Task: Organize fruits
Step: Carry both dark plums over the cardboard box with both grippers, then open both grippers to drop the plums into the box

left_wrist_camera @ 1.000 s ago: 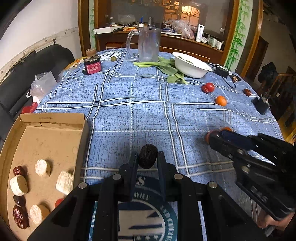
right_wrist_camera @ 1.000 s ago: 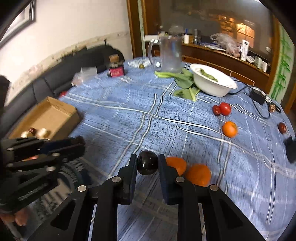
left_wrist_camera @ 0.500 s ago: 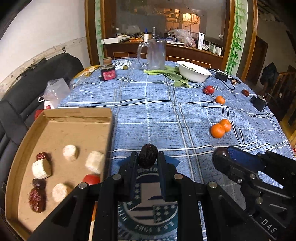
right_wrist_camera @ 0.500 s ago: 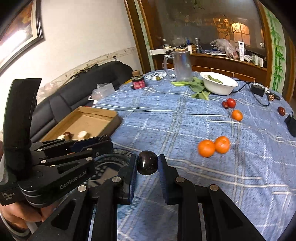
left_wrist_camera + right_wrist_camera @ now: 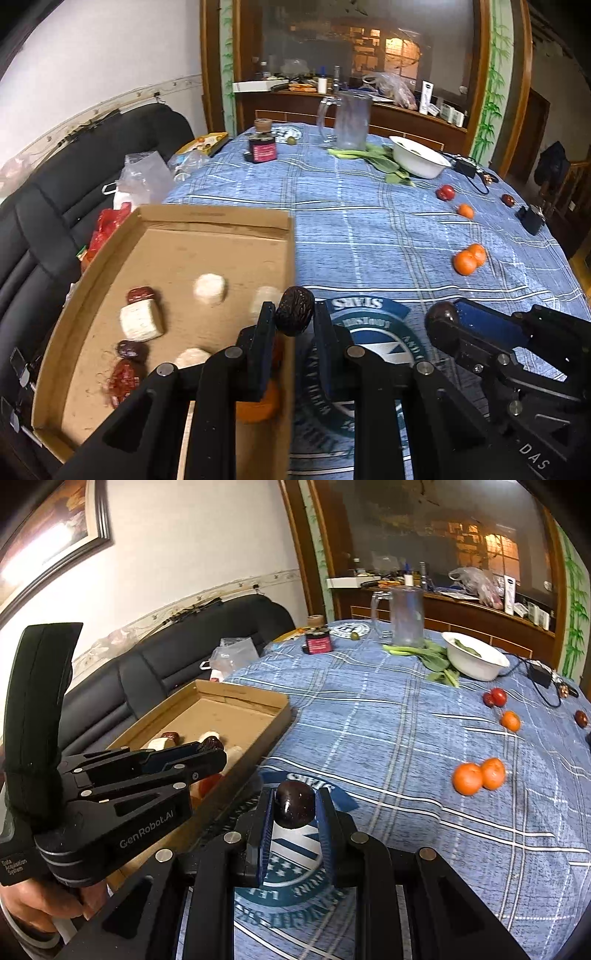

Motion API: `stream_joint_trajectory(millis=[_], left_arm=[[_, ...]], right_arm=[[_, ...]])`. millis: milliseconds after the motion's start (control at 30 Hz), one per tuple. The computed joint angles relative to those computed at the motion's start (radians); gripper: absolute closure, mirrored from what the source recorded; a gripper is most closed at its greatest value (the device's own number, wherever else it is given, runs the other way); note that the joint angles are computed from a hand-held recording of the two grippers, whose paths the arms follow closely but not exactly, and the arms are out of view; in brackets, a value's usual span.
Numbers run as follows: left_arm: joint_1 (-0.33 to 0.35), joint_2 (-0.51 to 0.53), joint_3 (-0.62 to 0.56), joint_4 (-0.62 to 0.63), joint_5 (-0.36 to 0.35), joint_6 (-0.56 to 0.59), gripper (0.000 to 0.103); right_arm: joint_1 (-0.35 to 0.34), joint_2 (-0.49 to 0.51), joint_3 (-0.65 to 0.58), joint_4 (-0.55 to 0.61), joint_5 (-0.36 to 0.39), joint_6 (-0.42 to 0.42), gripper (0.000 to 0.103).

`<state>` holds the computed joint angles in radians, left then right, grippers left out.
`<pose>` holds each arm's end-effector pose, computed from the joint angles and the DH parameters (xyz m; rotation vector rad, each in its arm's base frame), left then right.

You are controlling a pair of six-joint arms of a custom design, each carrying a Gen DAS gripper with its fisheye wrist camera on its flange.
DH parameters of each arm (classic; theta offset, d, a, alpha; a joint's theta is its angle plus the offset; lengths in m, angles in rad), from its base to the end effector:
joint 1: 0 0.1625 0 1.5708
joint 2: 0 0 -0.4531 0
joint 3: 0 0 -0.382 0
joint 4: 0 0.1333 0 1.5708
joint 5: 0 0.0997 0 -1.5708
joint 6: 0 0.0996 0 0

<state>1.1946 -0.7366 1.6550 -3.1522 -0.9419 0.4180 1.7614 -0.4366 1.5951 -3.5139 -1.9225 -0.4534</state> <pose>-0.0771 -0.7175 0.1612 0.6771 2.3058 -0.8056 0.2299 -0.6689 0.0084 0.6243 -2.4590 0.9789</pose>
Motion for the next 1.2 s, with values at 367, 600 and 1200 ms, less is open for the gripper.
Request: stream_joint_trajectory(millis=[367, 600, 1200], left_arm=[[0.057, -0.058, -0.020, 0.070, -0.008, -0.026, 0.083], [0.088, -0.082, -0.035, 0.132, -0.013, -0.039, 0.083], [0.115, -0.067, -0.076, 0.181, 0.031, -0.039, 0.078]], right_arm=[[0.028, 0.062, -0.117, 0.116, 0.014, -0.014, 0.078], [0.040, 0.119, -0.232, 0.231, 0.029, -0.036, 0.078], [0.039, 0.261, -0.503, 0.498, 0.037, -0.057, 0.077]])
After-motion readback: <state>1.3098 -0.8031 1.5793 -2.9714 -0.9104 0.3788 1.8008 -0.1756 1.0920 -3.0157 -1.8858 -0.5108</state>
